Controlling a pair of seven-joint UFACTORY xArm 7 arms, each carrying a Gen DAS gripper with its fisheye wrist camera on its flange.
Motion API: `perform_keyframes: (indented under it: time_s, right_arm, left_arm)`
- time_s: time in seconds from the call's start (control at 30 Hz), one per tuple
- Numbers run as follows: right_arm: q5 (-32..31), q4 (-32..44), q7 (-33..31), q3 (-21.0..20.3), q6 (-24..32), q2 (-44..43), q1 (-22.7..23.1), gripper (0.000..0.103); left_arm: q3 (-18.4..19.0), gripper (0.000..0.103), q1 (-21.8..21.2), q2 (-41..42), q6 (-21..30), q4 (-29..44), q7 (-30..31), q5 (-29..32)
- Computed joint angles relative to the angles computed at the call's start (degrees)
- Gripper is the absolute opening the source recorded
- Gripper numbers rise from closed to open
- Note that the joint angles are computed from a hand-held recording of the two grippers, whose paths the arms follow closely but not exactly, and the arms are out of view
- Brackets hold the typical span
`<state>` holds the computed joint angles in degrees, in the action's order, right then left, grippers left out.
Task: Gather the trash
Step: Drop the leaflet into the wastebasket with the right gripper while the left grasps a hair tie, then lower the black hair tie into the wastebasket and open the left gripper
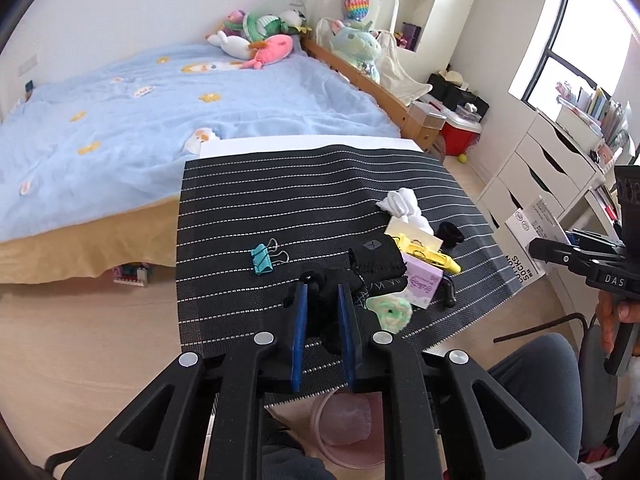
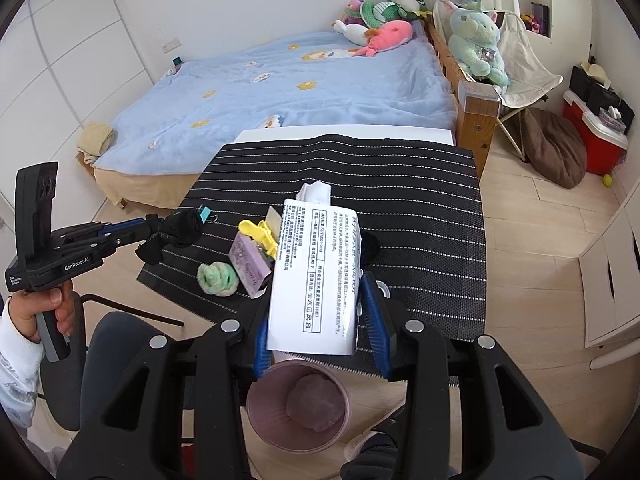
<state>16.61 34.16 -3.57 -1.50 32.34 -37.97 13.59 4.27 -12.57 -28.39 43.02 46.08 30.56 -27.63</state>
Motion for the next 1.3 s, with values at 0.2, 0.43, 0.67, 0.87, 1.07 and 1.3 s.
perform_keyframes:
  time_s: [0.2,0.43,0.67,0.87,1.07,1.3]
  right_arm:
    - [-0.88,-1.88,0.94,1.60,2.42,-4.61,0.94,0.040]
    - [-1.03,-4.49,2.16,2.96,5.49,-9.49,3.47,0.040]
    - [0.21,-7.58,3.28,3.47,7.25,-12.86,6.44,0.040]
    - [1.80,-9.59,3.54,3.73,7.26,-13.56,9.18,0.041]
    - [2.59,-10.28,3.29,3.42,6.78,-13.70,10.22,0.076]
    - [2.06,-10.69,4.79,3.67,6.89,-14.74,9.15,0.089]
  left_arm:
    - [-0.32,0.015,-0.74,-4.64,1.63,-2.11,0.50,0.50]
    - [-0.48,0.015,-2.28,-10.26,3.84,-5.45,0.68,1.58]
    - [-0.37,0.015,-3.02,-15.04,5.39,-8.70,-0.36,2.24]
    - [-0.05,0.015,-3.22,-17.26,6.48,-10.27,-1.05,3.16]
    - [0.43,0.015,-3.37,-18.43,7.14,-10.76,-1.19,3.39]
    - [0.47,0.015,-3.45,-19.42,8.17,-11.37,-1.27,3.64]
